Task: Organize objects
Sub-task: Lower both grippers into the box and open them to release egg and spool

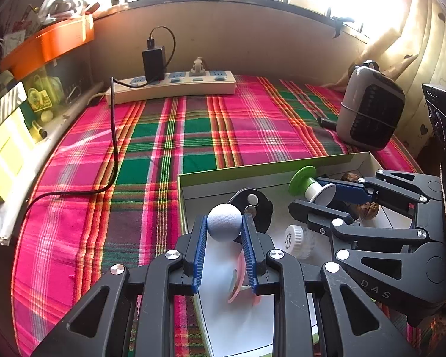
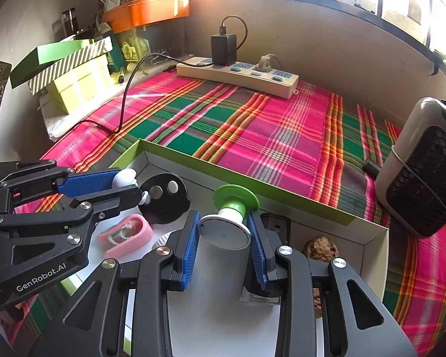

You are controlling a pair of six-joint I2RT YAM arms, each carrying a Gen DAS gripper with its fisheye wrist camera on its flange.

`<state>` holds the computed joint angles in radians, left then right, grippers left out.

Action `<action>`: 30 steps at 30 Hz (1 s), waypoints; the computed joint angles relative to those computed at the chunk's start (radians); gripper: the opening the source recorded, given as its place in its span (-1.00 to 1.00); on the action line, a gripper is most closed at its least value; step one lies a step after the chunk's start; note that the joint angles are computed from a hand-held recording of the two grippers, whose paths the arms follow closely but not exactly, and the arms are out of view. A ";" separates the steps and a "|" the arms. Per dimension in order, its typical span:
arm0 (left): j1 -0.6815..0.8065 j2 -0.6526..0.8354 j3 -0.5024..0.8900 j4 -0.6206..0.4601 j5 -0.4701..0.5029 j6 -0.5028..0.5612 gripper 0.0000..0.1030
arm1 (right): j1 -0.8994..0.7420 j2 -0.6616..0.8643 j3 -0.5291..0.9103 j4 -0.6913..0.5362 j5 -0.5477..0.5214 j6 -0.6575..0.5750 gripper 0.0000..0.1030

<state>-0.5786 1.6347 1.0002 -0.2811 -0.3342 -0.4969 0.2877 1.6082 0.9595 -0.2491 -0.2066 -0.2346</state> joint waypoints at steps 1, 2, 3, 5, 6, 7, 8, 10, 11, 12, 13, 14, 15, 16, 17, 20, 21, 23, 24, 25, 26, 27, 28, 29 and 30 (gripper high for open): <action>0.000 0.000 0.001 -0.001 0.000 0.001 -0.58 | 0.001 0.005 0.003 0.000 -0.001 0.002 -0.34; 0.000 0.001 0.001 -0.001 0.001 0.004 -0.58 | 0.002 0.010 0.006 -0.001 -0.002 0.002 -0.34; -0.002 0.006 0.005 -0.003 0.000 0.008 -0.58 | 0.005 0.015 0.009 0.000 0.002 0.003 -0.34; -0.004 0.018 0.014 -0.007 0.002 0.009 -0.58 | 0.008 0.021 0.014 -0.002 0.007 0.001 -0.34; -0.003 0.024 0.017 -0.009 0.003 0.010 -0.58 | 0.009 0.022 0.016 -0.005 0.009 -0.002 -0.34; -0.004 0.030 0.022 -0.011 0.004 0.008 -0.58 | 0.010 0.026 0.021 -0.011 0.013 -0.005 -0.34; -0.004 0.036 0.026 -0.015 0.003 0.010 -0.58 | 0.011 0.028 0.022 -0.013 0.017 -0.006 -0.34; -0.009 0.040 0.030 -0.018 -0.007 0.012 -0.58 | 0.011 0.032 0.026 -0.018 0.021 -0.007 -0.34; -0.009 0.040 0.029 -0.017 -0.004 0.010 -0.58 | 0.011 0.033 0.027 -0.019 0.022 -0.007 -0.34; -0.009 0.040 0.029 -0.017 -0.005 0.009 -0.58 | 0.010 0.033 0.028 -0.020 0.022 -0.008 -0.34; -0.010 0.040 0.029 -0.016 -0.004 0.009 -0.58 | 0.010 0.033 0.028 -0.020 0.022 -0.008 -0.34; -0.010 0.041 0.030 -0.016 -0.006 0.010 -0.58 | 0.011 0.033 0.028 -0.019 0.024 -0.009 -0.34; -0.008 0.040 0.029 -0.018 -0.006 0.011 -0.58 | 0.012 0.032 0.026 -0.017 0.026 -0.009 -0.34; -0.008 0.039 0.029 -0.017 -0.004 0.010 -0.58 | 0.013 0.032 0.025 -0.017 0.029 -0.011 -0.34; -0.007 0.040 0.029 -0.016 -0.004 0.011 -0.58 | 0.015 0.031 0.025 -0.016 0.032 -0.010 -0.34; -0.008 0.040 0.029 -0.016 -0.005 0.010 -0.58 | 0.018 0.034 0.028 -0.019 0.038 -0.010 -0.34; -0.008 0.038 0.027 -0.016 -0.005 0.011 -0.58 | 0.017 0.035 0.030 -0.019 0.038 -0.011 -0.34; -0.007 0.039 0.028 -0.017 -0.004 0.012 -0.58 | 0.021 0.036 0.031 -0.020 0.043 -0.011 -0.34; -0.006 0.037 0.025 -0.014 -0.003 0.011 -0.58 | 0.022 0.037 0.032 -0.020 0.045 -0.012 -0.34; -0.007 0.037 0.025 -0.014 -0.002 0.011 -0.58 | 0.022 0.037 0.032 -0.020 0.047 -0.012 -0.34; -0.008 0.039 0.028 -0.016 -0.003 0.011 -0.58 | 0.023 0.036 0.031 -0.019 0.048 -0.012 -0.34; -0.008 0.038 0.027 -0.015 -0.003 0.011 -0.58 | 0.024 0.036 0.031 -0.019 0.050 -0.012 -0.34; -0.008 0.039 0.028 -0.015 -0.004 0.009 -0.58 | 0.025 0.037 0.031 -0.018 0.051 -0.012 -0.34; -0.009 0.040 0.030 -0.017 -0.004 0.009 -0.58 | 0.025 0.037 0.031 -0.018 0.052 -0.013 -0.34; -0.008 0.039 0.028 -0.016 -0.003 0.010 -0.58 | 0.026 0.037 0.030 -0.017 0.053 -0.012 -0.34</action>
